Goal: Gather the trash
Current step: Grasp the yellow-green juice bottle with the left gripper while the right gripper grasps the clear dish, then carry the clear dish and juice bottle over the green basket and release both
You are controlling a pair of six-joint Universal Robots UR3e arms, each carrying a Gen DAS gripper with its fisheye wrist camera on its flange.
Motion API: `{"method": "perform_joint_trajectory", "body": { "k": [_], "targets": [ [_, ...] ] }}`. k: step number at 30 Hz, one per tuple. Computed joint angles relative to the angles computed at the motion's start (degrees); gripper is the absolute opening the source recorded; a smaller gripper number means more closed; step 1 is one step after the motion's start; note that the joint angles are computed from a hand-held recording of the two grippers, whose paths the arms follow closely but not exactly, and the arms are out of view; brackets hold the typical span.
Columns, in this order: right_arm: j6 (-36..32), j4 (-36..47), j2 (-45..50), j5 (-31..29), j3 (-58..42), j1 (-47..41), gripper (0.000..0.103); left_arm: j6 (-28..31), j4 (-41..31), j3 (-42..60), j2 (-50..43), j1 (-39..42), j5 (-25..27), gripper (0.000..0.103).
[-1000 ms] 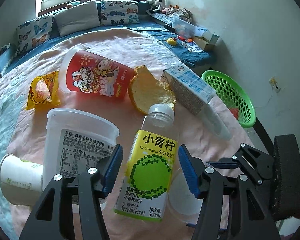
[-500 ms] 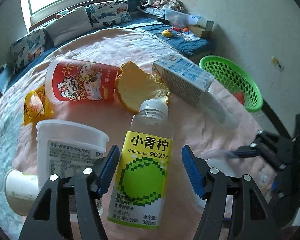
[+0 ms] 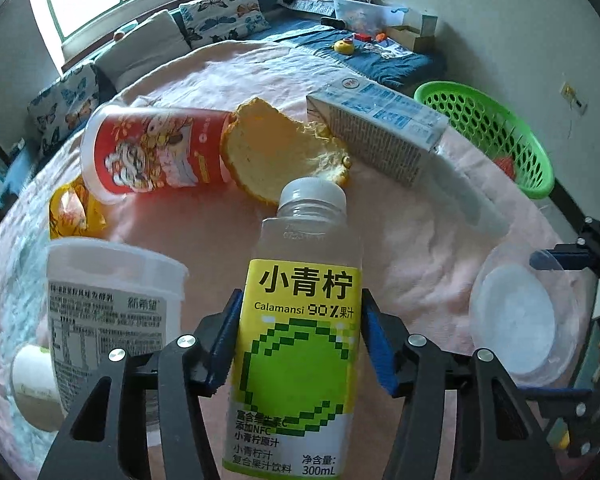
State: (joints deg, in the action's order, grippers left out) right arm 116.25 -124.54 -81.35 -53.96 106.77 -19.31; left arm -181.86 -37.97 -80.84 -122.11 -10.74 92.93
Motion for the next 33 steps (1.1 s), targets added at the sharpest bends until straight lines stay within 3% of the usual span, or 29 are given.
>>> {"method": "perform_joint_trajectory", "body": {
  "k": [10,15,20,27,33],
  "targets": [
    [5.80,0.01,2.38,3.40,-5.34,-5.53,0.091,-2.20,5.86,-12.08,9.58,2.57,-8.34,0.054],
    [13.66,-5.06,10.20,1.63,-14.74,-8.59,0.092,-2.37,6.83,-12.64,12.17,1.98,-9.96,0.054],
    [21.19,-8.47,21.28,-3.48,-27.25,-9.82,0.092,-2.65,6.01,-7.54,10.85,0.52,-10.80,0.054],
    [27.49,-2.97,36.02,-8.77,-46.97,-10.87,0.093,-2.35,1.43,5.31,4.12,-2.06,-10.30,0.054],
    [30.07,-2.01,40.73,-9.68,-53.03,-10.89,0.096,-1.88,-4.82,20.06,-4.10,-3.70,-10.44,0.054]
  ]
}}
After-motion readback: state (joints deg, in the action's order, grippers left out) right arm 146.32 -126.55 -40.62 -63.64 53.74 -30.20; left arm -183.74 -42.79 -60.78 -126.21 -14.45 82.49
